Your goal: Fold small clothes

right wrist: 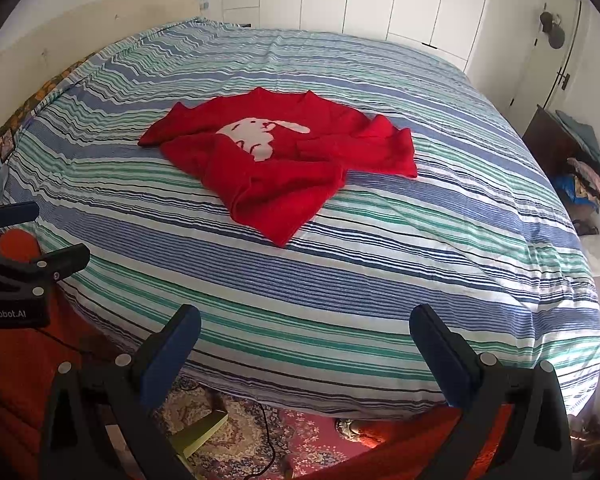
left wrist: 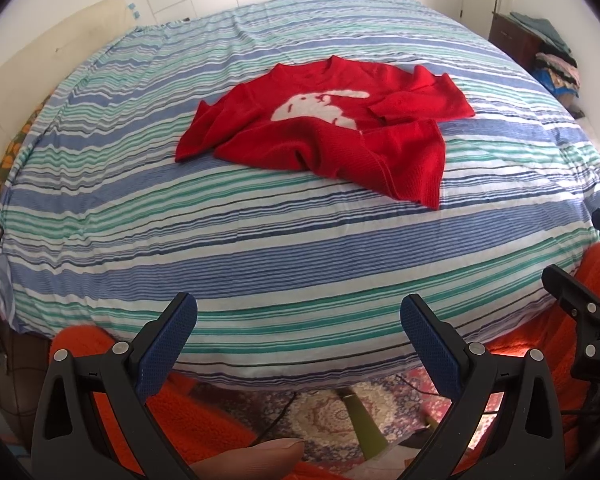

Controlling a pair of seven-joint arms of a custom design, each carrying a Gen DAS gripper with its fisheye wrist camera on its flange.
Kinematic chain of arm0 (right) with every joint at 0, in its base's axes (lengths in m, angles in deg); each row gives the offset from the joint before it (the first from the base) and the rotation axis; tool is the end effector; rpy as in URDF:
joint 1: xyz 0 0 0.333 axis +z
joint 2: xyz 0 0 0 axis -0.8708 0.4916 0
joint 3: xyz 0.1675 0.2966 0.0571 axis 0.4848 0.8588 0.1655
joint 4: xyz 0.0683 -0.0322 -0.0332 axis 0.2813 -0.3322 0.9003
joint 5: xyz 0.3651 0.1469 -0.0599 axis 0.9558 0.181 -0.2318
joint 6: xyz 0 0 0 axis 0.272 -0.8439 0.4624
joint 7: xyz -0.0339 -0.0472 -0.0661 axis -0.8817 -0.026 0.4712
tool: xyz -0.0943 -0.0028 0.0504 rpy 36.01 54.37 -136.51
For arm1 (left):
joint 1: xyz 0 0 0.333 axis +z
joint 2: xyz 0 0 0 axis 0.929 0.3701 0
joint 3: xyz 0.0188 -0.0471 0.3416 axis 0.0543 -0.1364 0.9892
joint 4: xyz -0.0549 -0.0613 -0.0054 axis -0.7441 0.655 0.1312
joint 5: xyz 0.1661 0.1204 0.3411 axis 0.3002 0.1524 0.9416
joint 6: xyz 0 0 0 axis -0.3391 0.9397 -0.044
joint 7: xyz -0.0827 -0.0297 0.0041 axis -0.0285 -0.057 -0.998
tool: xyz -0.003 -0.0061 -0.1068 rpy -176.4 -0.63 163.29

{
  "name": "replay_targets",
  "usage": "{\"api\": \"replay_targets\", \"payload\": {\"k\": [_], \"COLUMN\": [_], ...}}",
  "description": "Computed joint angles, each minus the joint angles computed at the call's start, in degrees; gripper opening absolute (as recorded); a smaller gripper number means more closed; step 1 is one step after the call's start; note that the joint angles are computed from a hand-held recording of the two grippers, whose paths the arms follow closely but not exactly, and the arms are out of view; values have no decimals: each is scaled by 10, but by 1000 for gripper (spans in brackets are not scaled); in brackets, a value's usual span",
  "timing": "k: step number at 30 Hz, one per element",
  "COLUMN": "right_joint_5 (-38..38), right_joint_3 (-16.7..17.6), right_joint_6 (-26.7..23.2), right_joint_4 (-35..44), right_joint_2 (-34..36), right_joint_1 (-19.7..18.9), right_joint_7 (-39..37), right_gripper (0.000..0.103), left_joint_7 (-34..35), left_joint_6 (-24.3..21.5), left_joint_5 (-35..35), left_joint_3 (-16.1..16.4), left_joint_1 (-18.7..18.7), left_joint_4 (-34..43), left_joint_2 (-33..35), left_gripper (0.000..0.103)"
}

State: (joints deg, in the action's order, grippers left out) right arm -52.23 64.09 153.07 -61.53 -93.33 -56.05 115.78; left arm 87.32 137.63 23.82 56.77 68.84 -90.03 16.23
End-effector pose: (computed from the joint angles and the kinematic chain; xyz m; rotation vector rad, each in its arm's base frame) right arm 0.5333 0.0208 0.6378 -1.7784 2.0362 -0.6769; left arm 0.7367 -0.0610 0.6258 -1.2364 2.4556 -0.5456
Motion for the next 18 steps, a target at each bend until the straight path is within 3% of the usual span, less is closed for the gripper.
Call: {"api": "replay_targets", "payload": {"k": [18], "right_joint_5": [8], "right_joint_3": [-4], "right_joint_6": [7], "right_joint_4": [-5], "right_joint_2": [-5], "right_joint_1": [1], "right_joint_7": [-6], "right_gripper": [103], "left_joint_7": [-21], "left_joint_6": [-30], "left_joint_5": [4], "left_joint_3": [3], "left_joint_1": [2], "left_joint_4": [30], "left_joint_2": [18], "left_gripper": [102]}}
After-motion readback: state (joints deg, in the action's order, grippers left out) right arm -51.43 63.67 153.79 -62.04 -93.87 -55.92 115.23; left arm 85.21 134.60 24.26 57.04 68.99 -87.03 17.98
